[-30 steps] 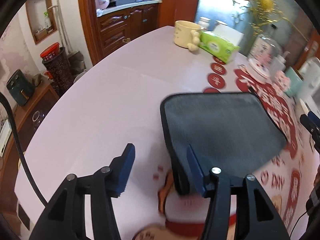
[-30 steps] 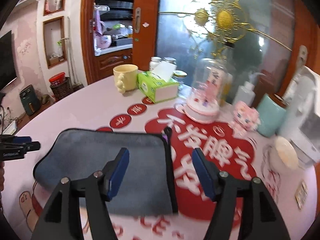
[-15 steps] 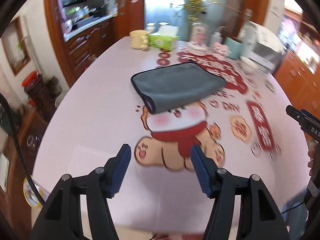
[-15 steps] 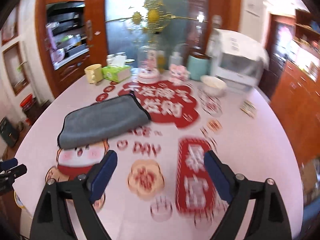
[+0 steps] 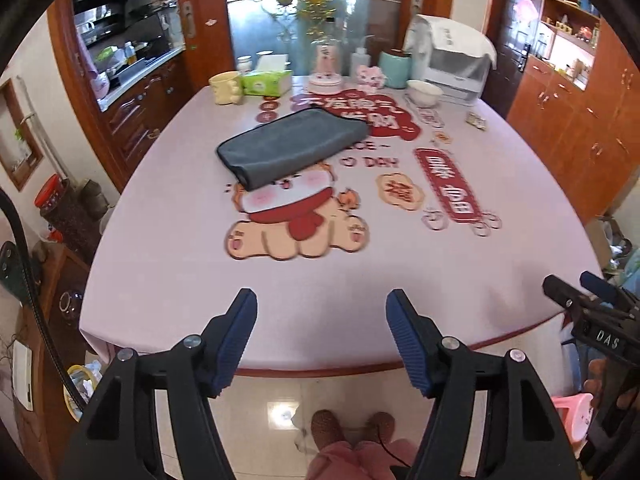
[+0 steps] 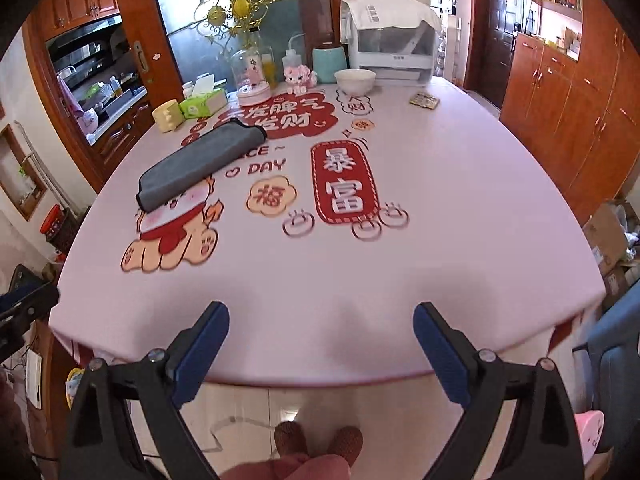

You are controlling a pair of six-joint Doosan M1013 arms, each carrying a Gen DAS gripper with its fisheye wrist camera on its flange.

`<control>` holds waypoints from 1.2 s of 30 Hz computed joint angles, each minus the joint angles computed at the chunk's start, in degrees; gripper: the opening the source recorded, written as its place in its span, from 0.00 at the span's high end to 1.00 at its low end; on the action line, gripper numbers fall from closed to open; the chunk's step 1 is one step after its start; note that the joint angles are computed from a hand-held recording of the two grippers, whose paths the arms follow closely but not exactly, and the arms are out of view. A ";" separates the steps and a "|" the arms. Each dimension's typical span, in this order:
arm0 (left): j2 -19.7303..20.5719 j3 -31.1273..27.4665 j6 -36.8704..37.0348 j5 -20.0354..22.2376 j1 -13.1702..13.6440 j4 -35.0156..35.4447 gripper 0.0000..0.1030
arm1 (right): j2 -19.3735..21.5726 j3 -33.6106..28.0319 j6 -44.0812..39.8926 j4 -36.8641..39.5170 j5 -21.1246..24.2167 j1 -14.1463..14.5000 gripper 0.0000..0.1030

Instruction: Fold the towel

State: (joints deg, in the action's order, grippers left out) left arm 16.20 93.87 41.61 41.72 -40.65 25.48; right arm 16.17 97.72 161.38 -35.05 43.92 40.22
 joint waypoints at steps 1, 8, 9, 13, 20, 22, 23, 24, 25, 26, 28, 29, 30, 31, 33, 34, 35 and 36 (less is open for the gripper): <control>-0.04 -0.64 0.64 0.81 -0.42 -1.38 0.31 | -0.43 0.13 -0.32 0.66 0.04 0.02 0.08; -0.77 -2.88 -2.29 1.27 -3.75 1.95 0.10 | -4.76 0.97 0.74 -1.94 -1.60 1.19 0.02; -0.73 -3.25 -2.87 1.83 -4.08 2.59 0.09 | -5.17 0.87 0.20 -1.30 -2.17 1.19 0.02; -1.29 -3.66 -7.49 3.63 -6.06 8.04 0.01 | -5.89 0.30 -0.36 -1.91 -2.04 2.29 0.01; -1.76 -2.79 -16.14 5.81 -7.77 15.32 0.01 | -6.35 0.59 4.91 -8.65 -1.09 5.20 0.00; -1.94 -2.35 -18.43 6.21 -8.10 17.16 0.01 | -6.30 0.57 6.38 -9.98 -0.42 5.48 0.00; -2.03 -2.18 -19.75 6.72 -8.34 18.30 0.01 | -6.30 0.61 6.95 -10.35 -0.23 5.47 0.00; -2.11 -2.07 -20.56 7.14 -8.52 19.01 0.01 | -6.40 0.77 7.80 -10.79 0.07 5.59 0.00; -2.23 -1.88 -21.90 7.76 -8.76 20.39 0.01 | -6.40 0.81 8.34 -10.96 0.43 5.63 0.00; -2.35 -1.71 -23.22 8.29 -8.96 21.70 0.01 | -6.33 0.77 8.52 -10.76 0.62 5.56 0.00; -2.36 -1.67 -24.59 9.14 -9.27 23.14 0.01 | -6.33 0.85 8.89 -10.92 0.64 5.51 0.00; -2.27 -1.75 -24.46 9.24 -9.23 23.12 0.01 | -6.24 0.80 8.79 -11.10 0.52 5.49 0.00; -2.21 -1.76 -24.36 9.27 -9.24 23.02 0.01 | -6.18 0.75 8.56 -11.14 0.23 5.47 0.00; -2.10 -1.86 -24.08 9.53 -9.24 22.81 0.01 | -6.07 0.65 8.19 -11.04 0.04 5.44 0.00; -2.06 -1.87 -23.71 9.51 -9.20 22.49 0.01 | -5.90 0.55 7.30 -10.39 -0.33 5.37 0.00; -2.01 -1.92 -23.59 9.54 -9.20 22.42 0.01 | -5.83 0.49 6.94 -10.01 -0.43 5.28 0.00; -1.99 -1.93 -23.33 9.42 -9.13 22.27 0.01 | -5.79 0.43 6.81 -9.71 -0.39 5.32 0.00; -2.01 -1.90 -23.38 9.43 -9.22 22.29 0.01 | -5.74 0.39 6.66 -9.44 -0.41 5.24 0.00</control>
